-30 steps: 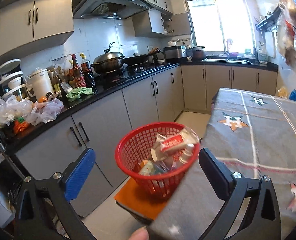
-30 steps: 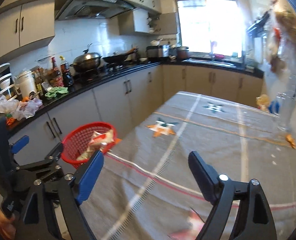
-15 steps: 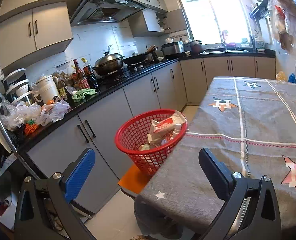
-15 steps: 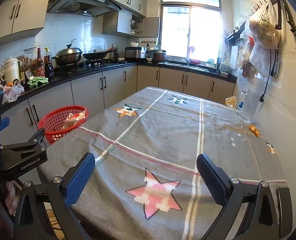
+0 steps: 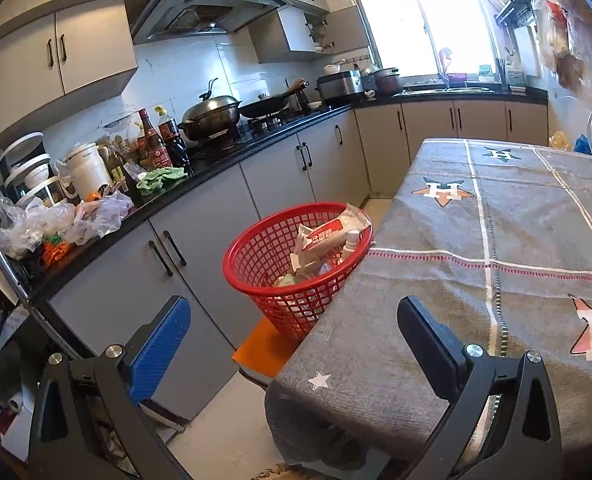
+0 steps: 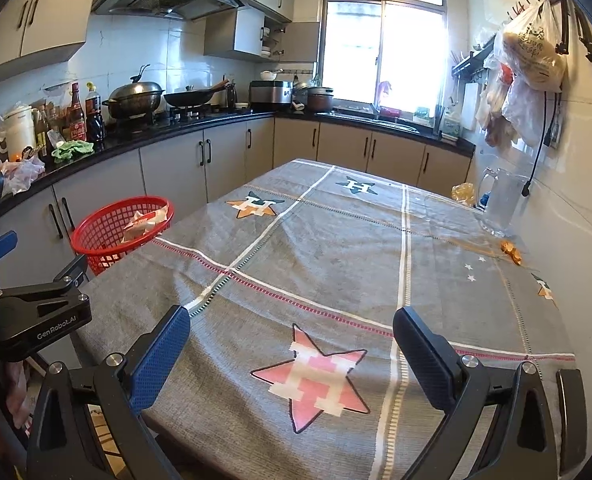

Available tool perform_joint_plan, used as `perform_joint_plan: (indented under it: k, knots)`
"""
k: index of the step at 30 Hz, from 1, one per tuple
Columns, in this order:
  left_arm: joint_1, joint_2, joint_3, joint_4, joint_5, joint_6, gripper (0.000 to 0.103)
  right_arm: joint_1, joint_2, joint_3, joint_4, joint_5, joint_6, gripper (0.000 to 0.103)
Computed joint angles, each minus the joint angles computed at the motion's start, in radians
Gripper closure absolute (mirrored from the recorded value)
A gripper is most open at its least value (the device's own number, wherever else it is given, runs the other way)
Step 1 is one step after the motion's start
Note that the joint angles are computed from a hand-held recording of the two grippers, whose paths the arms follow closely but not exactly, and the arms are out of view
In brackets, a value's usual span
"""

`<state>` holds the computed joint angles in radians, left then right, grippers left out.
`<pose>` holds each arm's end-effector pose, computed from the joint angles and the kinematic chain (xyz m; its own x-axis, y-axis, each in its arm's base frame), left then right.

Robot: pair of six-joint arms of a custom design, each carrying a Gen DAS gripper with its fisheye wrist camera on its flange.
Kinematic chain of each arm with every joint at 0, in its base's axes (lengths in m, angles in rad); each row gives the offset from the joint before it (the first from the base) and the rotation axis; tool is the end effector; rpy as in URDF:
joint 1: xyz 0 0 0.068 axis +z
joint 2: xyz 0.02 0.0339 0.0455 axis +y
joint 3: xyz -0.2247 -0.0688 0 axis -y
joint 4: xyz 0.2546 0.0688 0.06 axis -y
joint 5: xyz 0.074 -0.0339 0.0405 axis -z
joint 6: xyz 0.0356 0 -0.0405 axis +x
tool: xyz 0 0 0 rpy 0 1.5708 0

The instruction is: Collect trash

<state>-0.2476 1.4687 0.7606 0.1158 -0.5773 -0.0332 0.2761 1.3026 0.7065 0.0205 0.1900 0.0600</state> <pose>0.3108 -0.0585 0.1591 -0.5332 0.1061 -0.8393 -0.2515 0.9274 0.2770 0.2868 0.0743 0.1776 -0.5297 -0.0889 -0.8435 -0.0837 0.9951 -0.0523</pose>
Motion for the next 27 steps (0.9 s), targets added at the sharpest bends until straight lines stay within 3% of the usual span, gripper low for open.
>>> perform_joint_plan:
  k: [27]
  knots:
    - [0.014,-0.014,-0.020,0.004,0.003,0.012,0.000,-0.004,0.021,0.008,-0.007,-0.006,0.001,0.000]
